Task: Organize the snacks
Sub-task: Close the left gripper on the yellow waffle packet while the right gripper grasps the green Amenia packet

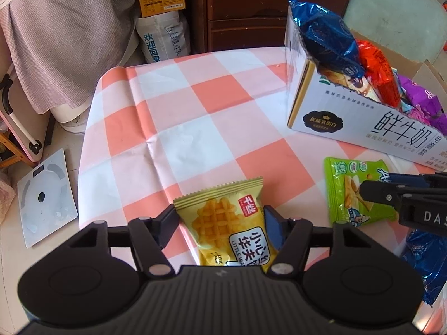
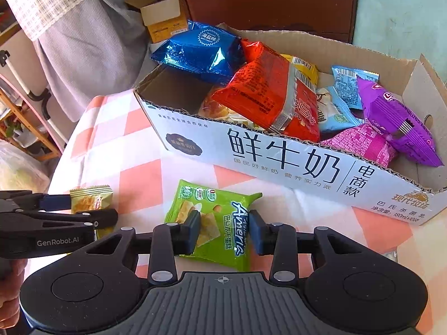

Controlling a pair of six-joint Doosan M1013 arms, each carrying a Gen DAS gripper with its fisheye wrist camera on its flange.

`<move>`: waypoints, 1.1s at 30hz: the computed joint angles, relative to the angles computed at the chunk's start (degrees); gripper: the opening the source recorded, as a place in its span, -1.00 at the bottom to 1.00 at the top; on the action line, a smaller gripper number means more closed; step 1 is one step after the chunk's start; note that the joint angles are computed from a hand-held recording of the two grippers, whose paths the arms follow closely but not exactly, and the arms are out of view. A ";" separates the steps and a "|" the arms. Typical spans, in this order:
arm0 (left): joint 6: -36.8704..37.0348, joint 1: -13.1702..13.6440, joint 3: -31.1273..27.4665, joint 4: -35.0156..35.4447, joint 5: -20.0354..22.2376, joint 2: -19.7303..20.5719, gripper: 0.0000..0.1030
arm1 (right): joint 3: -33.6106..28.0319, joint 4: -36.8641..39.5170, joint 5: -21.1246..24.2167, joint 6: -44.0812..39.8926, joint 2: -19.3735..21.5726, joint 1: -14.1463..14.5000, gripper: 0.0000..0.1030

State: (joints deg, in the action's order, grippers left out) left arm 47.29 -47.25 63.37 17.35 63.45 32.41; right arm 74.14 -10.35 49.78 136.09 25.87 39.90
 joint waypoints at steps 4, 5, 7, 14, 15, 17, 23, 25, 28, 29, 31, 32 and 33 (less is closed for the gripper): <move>-1.75 -0.12 0.70 1.94 -0.35 -0.58 0.22 | 0.84 4.18 -1.37 0.61 -0.57 -0.88 0.31; -2.36 -0.19 0.94 2.87 -0.62 -0.79 0.22 | 1.08 4.46 -2.08 0.38 -0.69 -0.80 0.32; -3.02 -0.21 1.25 3.78 -1.08 -1.12 0.22 | 0.57 4.95 -1.71 -1.27 -0.41 -0.54 0.41; -2.87 0.32 2.42 3.07 -2.40 -2.17 0.22 | 0.06 5.86 -2.10 -16.42 -0.53 0.14 0.54; -2.70 0.39 2.55 2.87 -2.48 -2.25 0.22 | 0.61 5.74 -3.04 -18.27 -0.96 0.10 0.56; -2.82 0.53 2.96 2.56 -2.66 -2.54 0.22 | 1.48 6.87 -4.40 -22.37 -1.61 -0.20 0.56; -2.57 0.72 3.57 2.42 -3.01 -2.90 0.22 | 3.37 9.03 -10.84 -30.93 -1.95 -0.78 0.56; -2.24 0.77 3.70 2.16 -3.11 -2.98 0.22 | 3.01 10.16 -10.25 -33.78 -1.53 -0.90 0.56; -1.92 0.79 3.80 2.14 -3.04 -2.98 0.22 | 2.74 11.56 -9.57 -37.40 -1.05 -0.98 0.65; -1.87 0.81 3.81 2.11 -2.98 -3.00 0.22 | 2.67 11.19 -9.21 -37.38 -0.95 -0.92 0.65; -2.05 0.84 3.91 2.23 -3.01 -3.07 0.22 | 1.71 12.99 -6.47 -38.66 -0.65 -1.01 0.66; -2.20 0.86 3.92 2.36 -3.07 -3.09 0.22 | 1.34 15.67 -5.18 -40.76 -0.66 -1.25 0.66; -2.29 0.84 3.93 2.51 -3.05 -3.10 0.22 | 1.17 18.41 -4.33 -42.84 -0.77 -1.45 0.67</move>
State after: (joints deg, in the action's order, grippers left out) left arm 45.00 -46.41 67.30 19.86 60.39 29.32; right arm 75.31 8.06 45.44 93.25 25.10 38.45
